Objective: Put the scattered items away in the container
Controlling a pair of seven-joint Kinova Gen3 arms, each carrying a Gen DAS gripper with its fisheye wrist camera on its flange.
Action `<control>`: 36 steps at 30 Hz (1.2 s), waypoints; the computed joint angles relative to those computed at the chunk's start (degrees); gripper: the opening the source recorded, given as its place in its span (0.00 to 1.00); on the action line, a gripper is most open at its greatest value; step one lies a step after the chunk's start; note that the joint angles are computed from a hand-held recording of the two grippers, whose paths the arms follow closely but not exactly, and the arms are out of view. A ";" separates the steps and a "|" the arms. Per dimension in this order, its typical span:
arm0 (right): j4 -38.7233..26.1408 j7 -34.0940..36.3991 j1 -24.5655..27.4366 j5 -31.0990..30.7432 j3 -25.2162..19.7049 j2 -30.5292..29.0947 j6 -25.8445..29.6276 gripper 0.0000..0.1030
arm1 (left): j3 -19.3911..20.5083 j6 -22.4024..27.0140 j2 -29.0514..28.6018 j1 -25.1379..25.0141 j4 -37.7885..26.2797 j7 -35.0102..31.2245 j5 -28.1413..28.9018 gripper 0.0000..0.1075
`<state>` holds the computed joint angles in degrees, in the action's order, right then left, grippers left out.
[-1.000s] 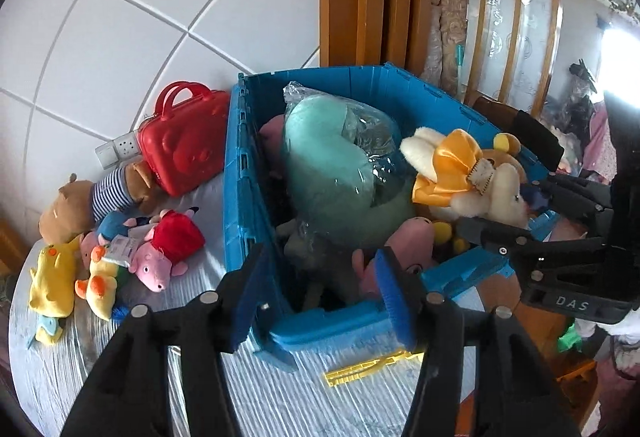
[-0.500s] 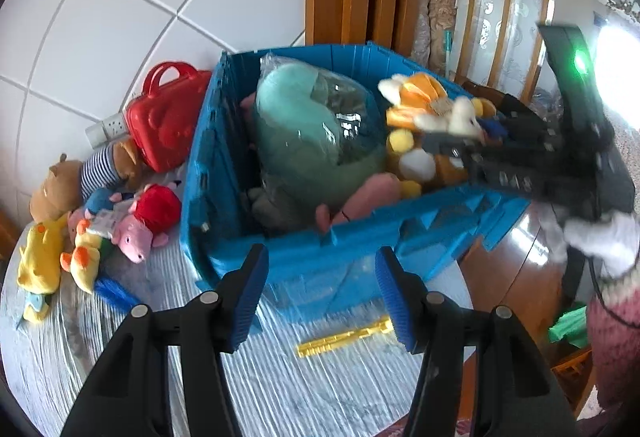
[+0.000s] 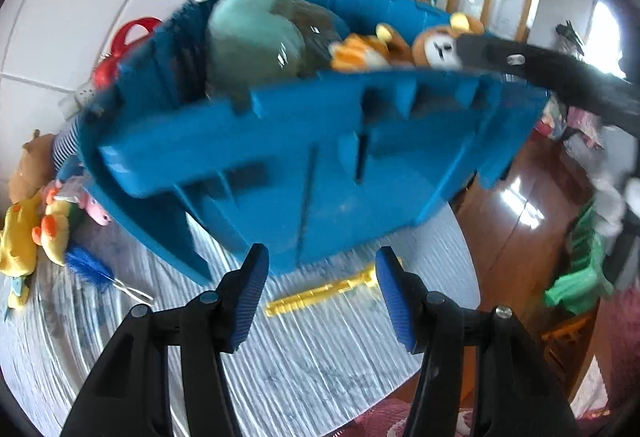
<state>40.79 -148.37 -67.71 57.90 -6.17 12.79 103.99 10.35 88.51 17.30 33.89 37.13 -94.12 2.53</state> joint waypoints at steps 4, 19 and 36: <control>1.80 -6.35 -4.87 2.67 -0.96 0.63 5.22 0.68 | 0.04 -3.81 -2.50 0.27 6.73 0.59 -0.70 0.51; 27.07 -29.37 -6.64 -14.43 0.12 -7.70 -3.57 0.57 | 3.18 -12.68 -4.23 1.59 22.79 8.82 -4.01 0.51; 57.54 -11.97 4.07 -32.69 10.21 -18.87 -43.18 0.55 | -0.87 -23.45 -1.71 7.64 35.35 32.71 -19.07 0.51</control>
